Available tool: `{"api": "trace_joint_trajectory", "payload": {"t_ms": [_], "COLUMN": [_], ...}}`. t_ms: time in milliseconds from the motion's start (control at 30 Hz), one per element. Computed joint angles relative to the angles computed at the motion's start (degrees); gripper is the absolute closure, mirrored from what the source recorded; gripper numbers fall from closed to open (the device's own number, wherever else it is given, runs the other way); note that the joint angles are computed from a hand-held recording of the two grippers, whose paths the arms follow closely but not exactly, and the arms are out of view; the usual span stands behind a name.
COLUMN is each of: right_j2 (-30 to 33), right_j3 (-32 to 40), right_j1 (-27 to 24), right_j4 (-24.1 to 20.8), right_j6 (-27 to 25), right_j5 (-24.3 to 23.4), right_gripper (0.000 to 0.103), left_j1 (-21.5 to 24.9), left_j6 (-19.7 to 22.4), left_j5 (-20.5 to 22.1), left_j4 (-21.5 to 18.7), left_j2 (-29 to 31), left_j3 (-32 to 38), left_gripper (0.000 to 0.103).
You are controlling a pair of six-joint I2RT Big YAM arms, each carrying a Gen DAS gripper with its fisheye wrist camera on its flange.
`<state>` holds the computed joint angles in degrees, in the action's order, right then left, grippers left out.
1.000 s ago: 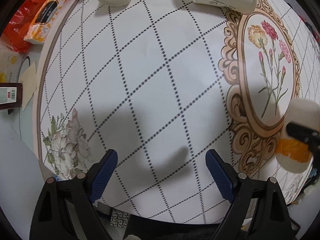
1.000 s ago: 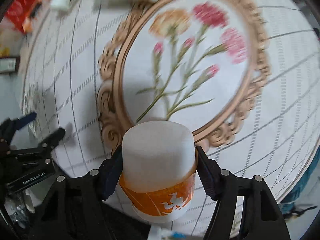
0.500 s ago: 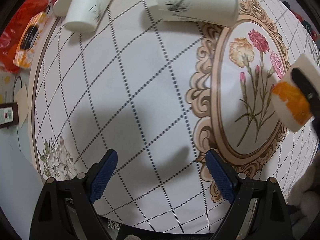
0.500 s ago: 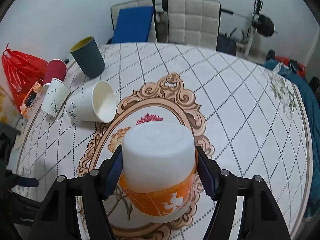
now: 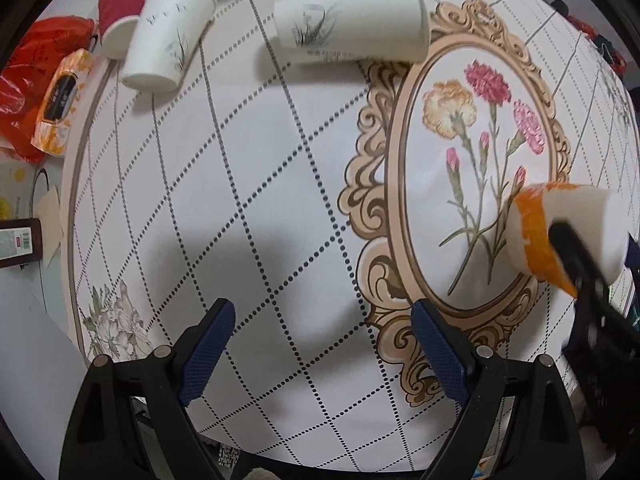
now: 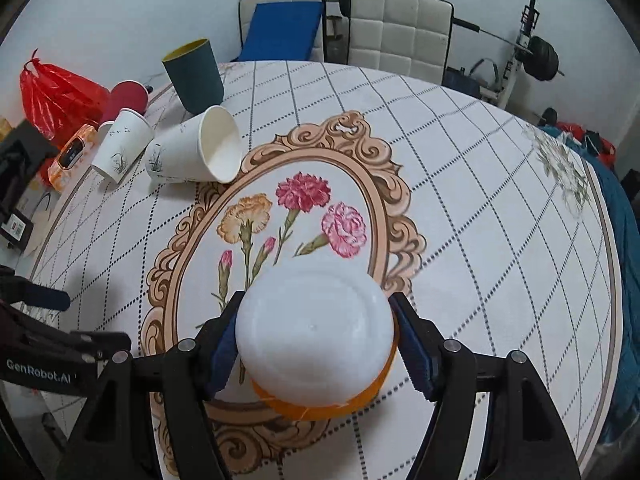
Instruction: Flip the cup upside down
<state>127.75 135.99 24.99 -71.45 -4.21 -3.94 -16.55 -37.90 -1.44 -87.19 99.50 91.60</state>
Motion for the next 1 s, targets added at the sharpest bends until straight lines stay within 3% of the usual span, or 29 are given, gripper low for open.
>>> {"api": "trace_joint_trajectory", "payload": {"t_ms": [33,167,400,667,1000], "right_j2": [-0.02,-2.19,-8.67,-19.51,-28.85], "right_j3": [0.47,0.38,-2.93,-9.66,-8.61], "right_j1": [-0.09,-0.59,-0.28,1.31,5.34], "right_j4": [-0.89,-3.59,-11.24,-14.09,-20.29], "right_j6": [0.27,3.19,14.2,24.22,27.25], "right_j5": [-0.18,-0.34,9.21,15.78,20.37], "right_gripper": [0.016,0.008,0.007,0.007,0.007], "left_j1": [-0.12,-1.82,-4.58,-8.27,-14.74], "left_j6": [0.13,1.95,7.65,11.1,6.69], "left_j5": [-0.52,-3.99,-8.96,-11.8,-18.03], "left_j4": [-0.85,-1.81,-1.55,0.42,-4.99], "left_j2": [0.9,-0.01,-5.73,-14.2,-21.69], "left_j3": [1.96,4.53,5.67,3.69,8.32], "left_gripper": [0.013,0.008,0.006,0.006,0.006]}}
